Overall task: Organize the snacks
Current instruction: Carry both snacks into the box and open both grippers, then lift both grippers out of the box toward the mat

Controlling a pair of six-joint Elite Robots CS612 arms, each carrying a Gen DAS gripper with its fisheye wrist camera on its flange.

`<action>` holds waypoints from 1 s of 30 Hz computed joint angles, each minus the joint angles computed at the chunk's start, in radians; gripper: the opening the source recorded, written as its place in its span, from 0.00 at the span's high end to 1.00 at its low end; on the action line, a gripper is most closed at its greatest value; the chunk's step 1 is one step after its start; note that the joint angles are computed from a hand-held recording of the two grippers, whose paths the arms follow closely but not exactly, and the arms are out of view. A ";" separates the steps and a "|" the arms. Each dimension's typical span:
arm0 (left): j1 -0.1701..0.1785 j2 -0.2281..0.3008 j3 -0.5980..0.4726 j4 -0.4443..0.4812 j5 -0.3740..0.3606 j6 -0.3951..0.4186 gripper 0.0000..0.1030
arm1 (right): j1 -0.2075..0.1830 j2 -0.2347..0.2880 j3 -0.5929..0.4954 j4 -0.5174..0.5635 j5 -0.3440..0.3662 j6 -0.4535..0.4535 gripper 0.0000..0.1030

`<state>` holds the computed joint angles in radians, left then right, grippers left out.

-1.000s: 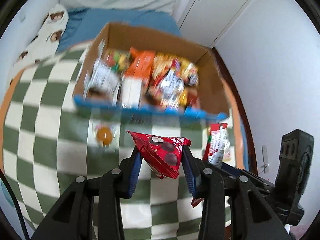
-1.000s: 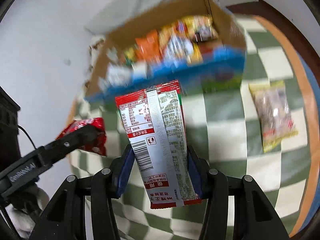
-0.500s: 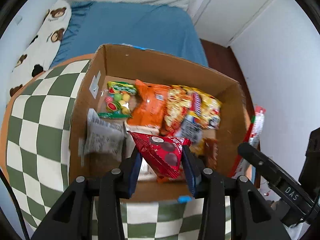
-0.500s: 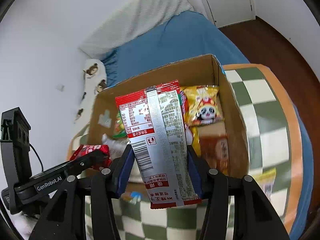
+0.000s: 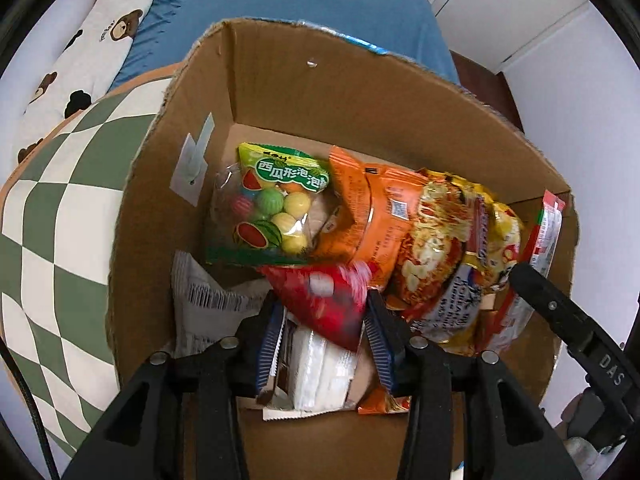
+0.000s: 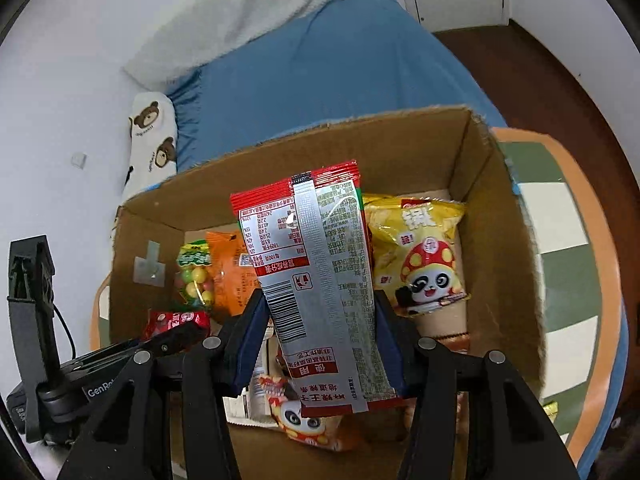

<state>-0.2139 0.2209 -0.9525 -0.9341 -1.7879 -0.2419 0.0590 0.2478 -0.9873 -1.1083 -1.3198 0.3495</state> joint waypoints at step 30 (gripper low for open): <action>-0.049 0.084 -0.318 -0.047 0.227 0.051 0.15 | 0.041 0.047 -0.211 0.110 -0.212 -0.104 0.04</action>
